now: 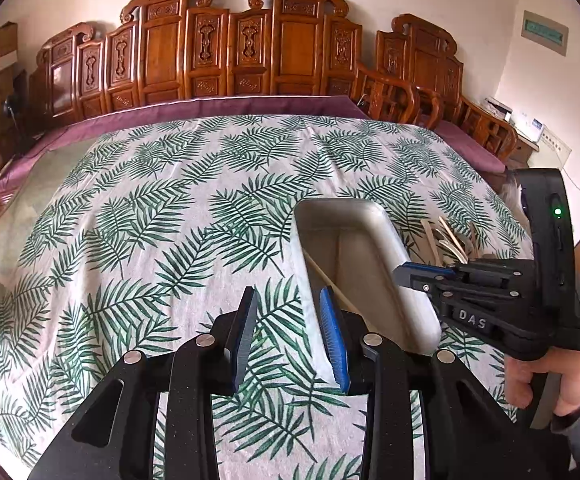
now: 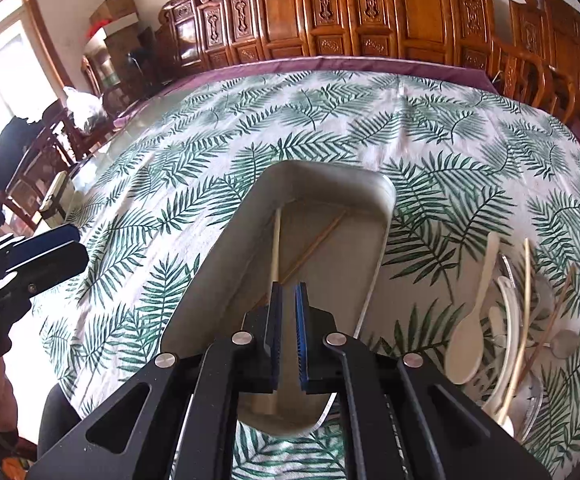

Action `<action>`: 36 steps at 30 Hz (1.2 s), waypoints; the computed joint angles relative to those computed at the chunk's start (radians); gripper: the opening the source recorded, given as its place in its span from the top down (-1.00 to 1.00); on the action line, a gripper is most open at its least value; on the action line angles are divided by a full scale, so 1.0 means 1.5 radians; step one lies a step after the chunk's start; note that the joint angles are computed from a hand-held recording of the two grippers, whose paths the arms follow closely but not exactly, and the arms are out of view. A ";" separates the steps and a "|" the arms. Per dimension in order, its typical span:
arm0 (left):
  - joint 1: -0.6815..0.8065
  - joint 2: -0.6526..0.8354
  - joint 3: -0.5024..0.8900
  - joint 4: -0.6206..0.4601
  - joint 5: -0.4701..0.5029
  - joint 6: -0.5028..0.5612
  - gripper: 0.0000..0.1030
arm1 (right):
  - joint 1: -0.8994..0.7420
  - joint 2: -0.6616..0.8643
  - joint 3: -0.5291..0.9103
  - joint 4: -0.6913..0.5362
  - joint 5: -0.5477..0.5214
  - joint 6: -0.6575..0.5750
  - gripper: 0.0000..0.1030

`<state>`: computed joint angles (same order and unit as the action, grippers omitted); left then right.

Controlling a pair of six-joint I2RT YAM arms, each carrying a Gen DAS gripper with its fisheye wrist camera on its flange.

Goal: Organize utensils
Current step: 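Open the right gripper to drop the chopstick into the tray, then grasp another wooden chopstick from the pile with the right gripper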

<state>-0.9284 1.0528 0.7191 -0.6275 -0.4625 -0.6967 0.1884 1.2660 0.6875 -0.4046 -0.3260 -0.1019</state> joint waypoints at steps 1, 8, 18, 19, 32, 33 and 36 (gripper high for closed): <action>-0.005 0.001 0.002 0.000 -0.001 -0.003 0.40 | -0.015 -0.016 -0.004 -0.009 -0.007 -0.016 0.85; -0.095 0.049 0.045 -0.013 -0.046 -0.036 0.38 | -0.226 -0.118 -0.028 -0.111 -0.087 -0.211 0.85; -0.172 0.153 0.110 0.024 -0.053 -0.060 0.30 | -0.522 0.004 0.013 -0.142 -0.163 -0.435 0.85; -0.178 0.163 0.115 0.027 -0.056 -0.064 0.18 | -0.524 0.017 0.014 -0.134 -0.161 -0.433 0.85; -0.212 0.264 0.154 0.073 -0.053 -0.091 0.01 | -0.428 0.189 0.067 -0.022 -0.097 -0.314 0.63; -0.214 0.268 0.156 0.074 -0.053 -0.091 0.01 | -0.422 0.201 0.074 -0.021 -0.094 -0.307 0.63; -0.220 0.278 0.162 0.075 -0.054 -0.089 0.01 | -0.402 0.242 0.102 -0.025 -0.067 -0.283 0.63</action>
<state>-1.2581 1.4702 0.9623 -0.5148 -0.5431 -0.8307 -0.4139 1.6285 0.8408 -0.4425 -0.4265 -0.5257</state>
